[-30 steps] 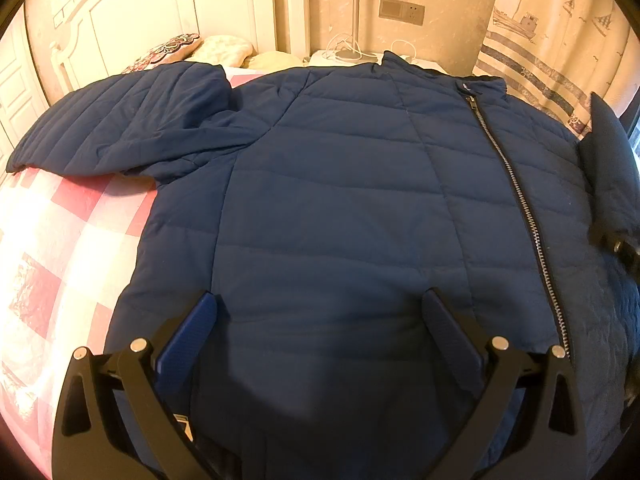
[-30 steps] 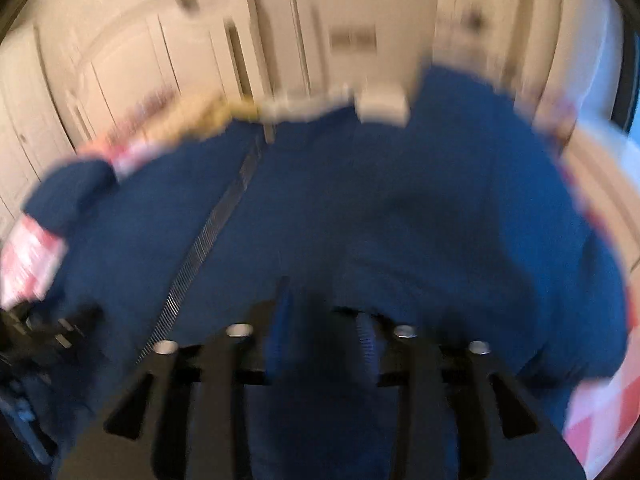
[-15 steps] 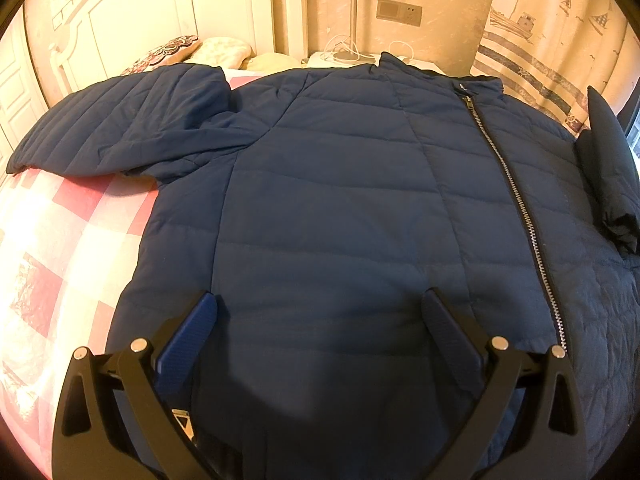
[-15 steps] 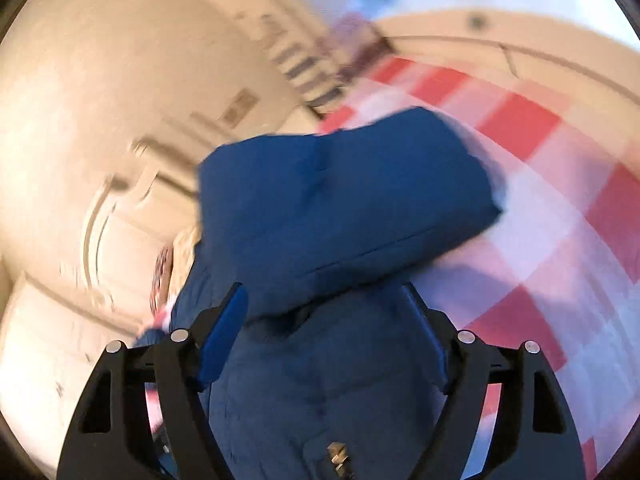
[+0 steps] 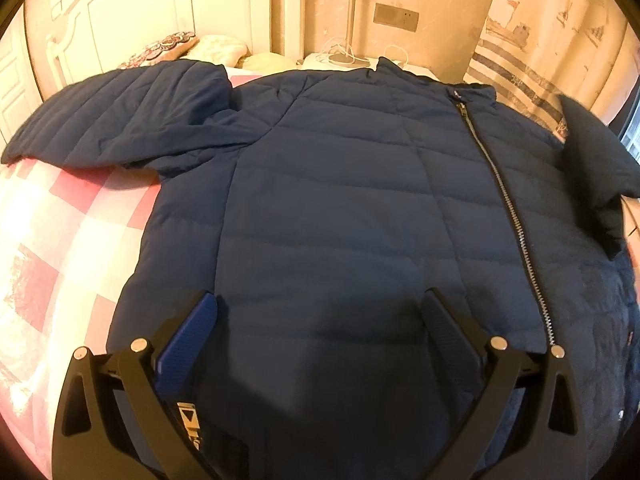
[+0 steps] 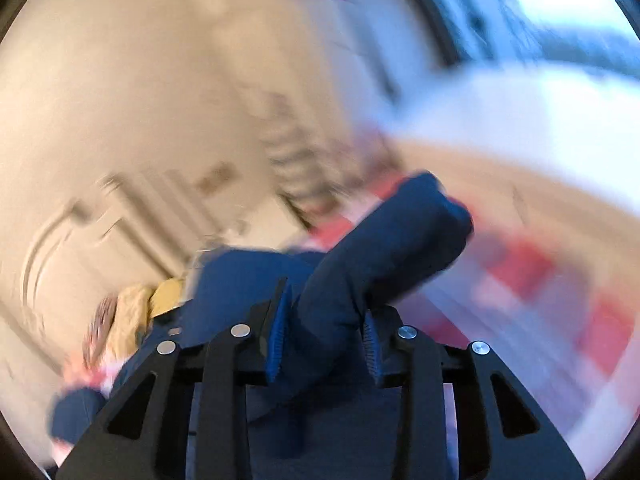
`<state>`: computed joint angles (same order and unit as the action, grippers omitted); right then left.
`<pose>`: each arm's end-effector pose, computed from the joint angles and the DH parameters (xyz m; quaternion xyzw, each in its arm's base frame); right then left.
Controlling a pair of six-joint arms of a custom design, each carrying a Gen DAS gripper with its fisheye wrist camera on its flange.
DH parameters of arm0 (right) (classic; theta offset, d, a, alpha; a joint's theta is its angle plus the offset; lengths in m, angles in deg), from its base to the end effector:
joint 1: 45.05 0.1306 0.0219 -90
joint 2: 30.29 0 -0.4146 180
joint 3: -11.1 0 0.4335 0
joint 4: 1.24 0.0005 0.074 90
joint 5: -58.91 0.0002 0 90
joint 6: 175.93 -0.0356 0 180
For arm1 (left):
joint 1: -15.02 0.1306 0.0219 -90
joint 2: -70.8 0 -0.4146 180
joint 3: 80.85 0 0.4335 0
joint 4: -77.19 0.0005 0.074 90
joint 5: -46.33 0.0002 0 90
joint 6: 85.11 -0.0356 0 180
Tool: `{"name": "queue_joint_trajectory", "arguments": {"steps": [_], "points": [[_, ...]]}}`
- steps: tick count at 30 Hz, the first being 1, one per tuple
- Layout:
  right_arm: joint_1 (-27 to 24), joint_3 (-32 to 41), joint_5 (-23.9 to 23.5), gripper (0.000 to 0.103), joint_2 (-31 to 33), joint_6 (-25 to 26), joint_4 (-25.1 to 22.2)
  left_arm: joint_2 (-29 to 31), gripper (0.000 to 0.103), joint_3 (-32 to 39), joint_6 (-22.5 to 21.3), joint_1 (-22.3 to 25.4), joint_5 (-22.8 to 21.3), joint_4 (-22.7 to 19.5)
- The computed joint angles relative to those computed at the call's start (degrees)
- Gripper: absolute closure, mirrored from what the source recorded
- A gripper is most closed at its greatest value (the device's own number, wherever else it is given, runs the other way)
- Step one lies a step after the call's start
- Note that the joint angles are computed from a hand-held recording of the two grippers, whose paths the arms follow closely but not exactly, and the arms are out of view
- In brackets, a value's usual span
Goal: Fold large clothes
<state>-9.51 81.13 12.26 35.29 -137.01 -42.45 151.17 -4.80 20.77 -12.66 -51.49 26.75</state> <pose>0.3095 0.1905 0.4818 0.2763 0.8008 0.0454 0.5295 0.3985 -0.2041 0.4173 0.0772 0.9480 -0.0517 0.3046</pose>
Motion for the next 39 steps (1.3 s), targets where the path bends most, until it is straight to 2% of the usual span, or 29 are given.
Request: {"name": "queue_joint_trajectory", "arguments": {"steps": [3, 4, 5, 6, 8, 9, 11, 12, 14, 15, 18, 21, 23, 26, 27, 28, 29, 31, 33, 35, 39], "points": [[4.2, 7.2, 0.0, 0.072, 7.2, 16.6, 5.8, -0.8, 0.002, -0.6, 0.5, 1.2, 2.9, 0.8], [5.0, 9.0, -0.5, 0.072, 9.2, 19.8, 6.8, -0.9, 0.002, -0.7, 0.6, 1.4, 3.7, 0.9], [6.1, 12.1, -2.8, 0.072, 12.7, 25.2, 8.2, -1.0, 0.002, -0.8, 0.7, 1.7, 4.3, 1.0], [6.2, 15.1, -6.6, 0.072, 15.9, 28.2, 8.3, -1.2, 0.002, -0.9, 0.8, 1.8, 4.5, 1.1], [6.6, 20.8, -14.9, 0.072, 21.4, 30.6, 5.1, -1.2, 0.002, -0.9, 0.7, 1.6, 4.3, 1.2], [7.0, 24.5, -18.0, 0.071, 25.0, 32.0, 1.7, -1.2, 0.002, -0.9, 0.7, 1.6, 4.2, 1.2], [7.7, 27.5, -21.1, 0.061, 28.2, 33.1, -0.7, -1.4, 0.002, -1.1, 0.6, 1.6, 4.1, 1.4], [7.7, 27.2, -23.3, 0.055, 28.4, 33.2, 0.0, -1.5, 0.002, -1.2, 0.7, 1.6, 4.3, 1.5], [7.9, 25.1, -23.2, 0.032, 27.0, 31.8, 2.3, -1.6, 0.002, -1.3, 0.9, 1.8, 4.9, 1.8], [7.3, 22.5, -23.4, 0.029, 24.9, 30.4, 4.0, -1.6, 0.002, -1.4, 0.9, 1.9, 5.1, 2.0], [6.6, 17.8, -21.9, 0.029, 20.0, 25.8, 4.3, -1.5, 0.002, -1.3, 0.7, 1.9, 4.8, 1.8], [5.5, 12.9, -15.4, 0.029, 15.0, 20.5, -0.8, -1.6, 0.002, -1.3, 0.4, 1.8, 4.4, 1.6], [2.7, 8.8, -14.4, 0.029, 11.7, 14.8, -4.4, -1.6, 0.002, -1.3, 0.5, 1.8, 4.5, 1.6], [-2.6, 4.2, -17.4, 0.029, 9.7, 5.6, -11.4, -1.5, 0.002, -1.2, 0.6, 1.7, 4.4, 1.4], [-4.4, 2.2, -19.5, 0.029, 9.3, 3.3, -12.1, -1.4, 0.002, -0.9, 0.5, 1.7, 4.5, 0.9], [-5.5, -0.2, -22.0, 0.028, 8.5, 2.7, -10.0, -1.0, 0.002, -0.3, 0.3, 1.7, 4.7, -0.1], [-6.3, -1.5, -23.6, 0.029, 7.7, 2.3, -8.1, -0.6, 0.002, 0.6, 0.3, 1.9, 5.7, -1.7], [-5.7, -0.9, -21.5, 0.029, 7.7, 2.8, -9.0, 0.0, 0.002, 2.2, 1.5, 3.1, 10.2, -4.1], [-4.6, 0.7, -18.5, 0.028, 9.4, 3.6, -11.4, 1.5, 0.002, 5.0, 4.7, 5.1, 19.0, -6.2], [-3.3, 1.4, -15.7, 0.028, 10.2, 4.0, -12.8, 3.5, 0.002, 8.1, 7.1, 5.8, 24.1, -6.6], [-1.9, 2.1, -12.2, 0.028, 11.0, 3.9, -14.5, 9.4, 0.002, 14.3, 9.5, 4.7, 25.2, -3.7]]}}
